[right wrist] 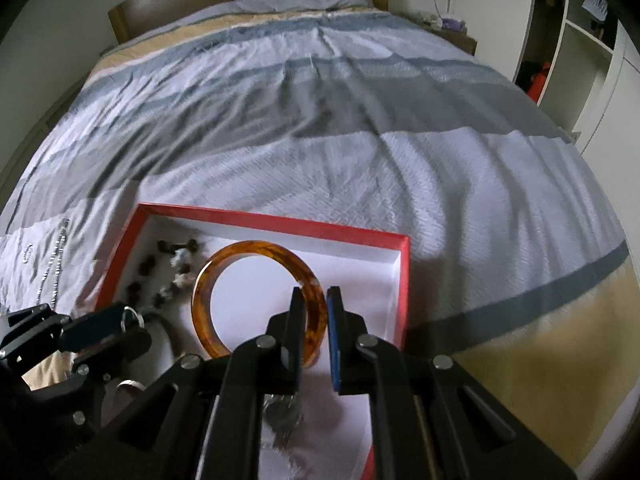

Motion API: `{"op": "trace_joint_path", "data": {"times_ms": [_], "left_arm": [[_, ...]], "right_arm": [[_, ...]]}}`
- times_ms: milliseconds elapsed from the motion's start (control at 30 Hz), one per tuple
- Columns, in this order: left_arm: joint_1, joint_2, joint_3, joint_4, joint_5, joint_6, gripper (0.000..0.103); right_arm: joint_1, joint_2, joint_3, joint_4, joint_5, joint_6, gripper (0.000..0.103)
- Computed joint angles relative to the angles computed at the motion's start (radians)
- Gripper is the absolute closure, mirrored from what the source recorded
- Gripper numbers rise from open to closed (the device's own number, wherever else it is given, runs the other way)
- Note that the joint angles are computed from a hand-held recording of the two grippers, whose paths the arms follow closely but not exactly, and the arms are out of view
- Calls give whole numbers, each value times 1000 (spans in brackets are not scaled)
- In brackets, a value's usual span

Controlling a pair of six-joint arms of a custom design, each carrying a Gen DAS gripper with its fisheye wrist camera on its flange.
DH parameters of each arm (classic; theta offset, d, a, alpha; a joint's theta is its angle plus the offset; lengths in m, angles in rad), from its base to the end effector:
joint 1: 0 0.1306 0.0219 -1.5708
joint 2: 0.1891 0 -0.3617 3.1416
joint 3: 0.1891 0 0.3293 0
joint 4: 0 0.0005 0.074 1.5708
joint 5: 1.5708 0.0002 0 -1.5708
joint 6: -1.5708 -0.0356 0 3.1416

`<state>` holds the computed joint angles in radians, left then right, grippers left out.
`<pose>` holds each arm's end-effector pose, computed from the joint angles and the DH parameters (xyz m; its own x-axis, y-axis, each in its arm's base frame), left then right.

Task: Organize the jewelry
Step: 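Carry the silver ring and amber bangle into the red box and release both, then withdraw both tools from the box back toward the necklace and twisted hoop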

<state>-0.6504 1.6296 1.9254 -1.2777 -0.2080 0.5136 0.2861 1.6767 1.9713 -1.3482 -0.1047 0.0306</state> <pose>0.3909 -0.2888 0.4866 -0.8226 0.0219 -0.5681 0.1114 0.9861 -0.1233 0.4750 0.1431 0.4771 -0.8234 -0.2739 -0.4970 -0.3556 0.9316 0.0757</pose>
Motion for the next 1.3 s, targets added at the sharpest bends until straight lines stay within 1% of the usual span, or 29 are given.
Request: {"op": "trace_joint_path", "data": {"times_ms": [167, 300, 367, 500, 567, 633, 733, 767, 867, 1000, 1100, 1167, 1233, 1300], "left_arm": [[20, 38, 4, 14, 7, -4, 83], [30, 36, -20, 31, 22, 11, 83], [36, 39, -19, 28, 28, 23, 83], [36, 34, -25, 29, 21, 35, 82], [34, 35, -23, 25, 19, 35, 81], [32, 31, -26, 25, 17, 40, 75], [31, 23, -27, 20, 9, 51, 73], [28, 20, -23, 17, 2, 52, 72], [11, 4, -7, 7, -29, 50, 66], [-14, -27, 14, -20, -68, 58, 62], [-44, -61, 22, -48, -116, 80, 58], [-71, -85, 28, -75, -154, 97, 57], [-92, -104, 35, -100, -188, 108, 50], [-124, -132, 31, -128, -235, 128, 45]], "right_arm": [[4, 35, 5, 2, 19, 5, 94], [6, 35, -3, 17, 24, 14, 93], [6, 43, 7, 15, 28, 15, 93], [8, 45, 11, 14, 32, 19, 92], [7, 48, 19, 10, 36, 19, 92], [7, 44, 18, 12, 34, 13, 92], [-1, 26, 12, 15, 22, 8, 89], [-3, 17, 7, 18, 19, 8, 89], [-12, -16, 6, 17, 8, 1, 88], [-21, -81, -17, 20, -11, -12, 74], [-14, -141, -47, 11, -4, -14, 72], [-6, -183, -70, 1, 2, -16, 71], [6, -227, -94, -7, 13, -17, 69], [22, -271, -115, -13, 22, -19, 67]]}}
